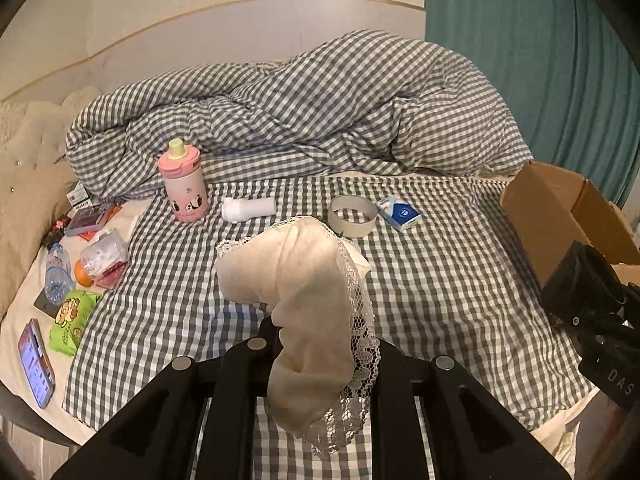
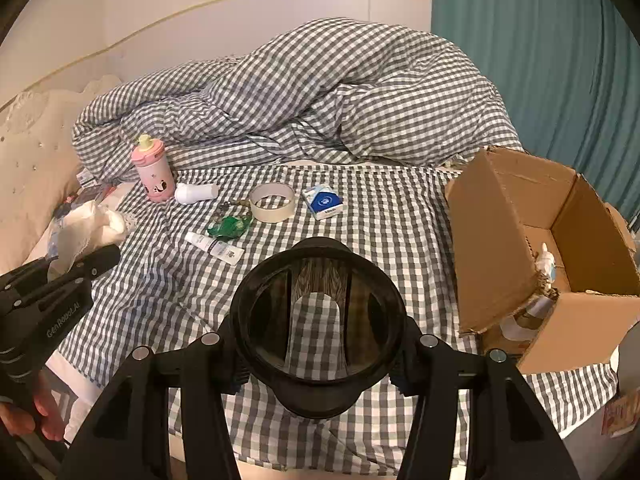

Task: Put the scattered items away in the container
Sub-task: 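Carry the cloth and black cup into the box and release both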

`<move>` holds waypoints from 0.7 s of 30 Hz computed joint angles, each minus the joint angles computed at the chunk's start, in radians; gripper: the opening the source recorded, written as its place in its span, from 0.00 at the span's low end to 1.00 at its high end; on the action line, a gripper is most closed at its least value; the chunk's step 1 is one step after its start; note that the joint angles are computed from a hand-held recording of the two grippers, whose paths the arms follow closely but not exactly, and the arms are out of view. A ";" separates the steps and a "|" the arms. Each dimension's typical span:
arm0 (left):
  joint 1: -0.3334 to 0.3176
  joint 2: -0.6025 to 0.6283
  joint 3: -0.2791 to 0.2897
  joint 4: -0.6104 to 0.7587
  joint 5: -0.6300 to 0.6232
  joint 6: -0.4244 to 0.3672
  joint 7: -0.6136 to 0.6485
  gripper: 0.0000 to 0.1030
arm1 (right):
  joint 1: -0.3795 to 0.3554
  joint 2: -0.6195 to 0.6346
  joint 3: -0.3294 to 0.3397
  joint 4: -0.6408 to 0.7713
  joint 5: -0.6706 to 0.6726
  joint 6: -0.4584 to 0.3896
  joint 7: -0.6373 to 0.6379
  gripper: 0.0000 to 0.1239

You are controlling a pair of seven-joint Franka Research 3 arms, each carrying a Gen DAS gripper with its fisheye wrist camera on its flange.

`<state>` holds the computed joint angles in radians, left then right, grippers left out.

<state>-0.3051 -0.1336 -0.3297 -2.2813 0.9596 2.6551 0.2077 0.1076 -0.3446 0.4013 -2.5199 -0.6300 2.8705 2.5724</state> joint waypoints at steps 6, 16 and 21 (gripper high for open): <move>-0.016 0.032 -0.010 0.068 0.003 -0.021 0.017 0.14 | 0.003 -0.067 -0.044 -0.030 0.053 -0.004 -0.065 0.42; -0.139 0.281 -0.002 0.404 -0.006 -0.029 0.154 0.14 | -0.113 -0.240 -0.104 -0.096 0.182 -0.041 -0.230 0.42; -0.248 0.513 -0.002 0.703 -0.075 -0.067 0.342 0.14 | -0.229 -0.314 -0.141 -0.136 0.225 -0.060 -0.290 0.42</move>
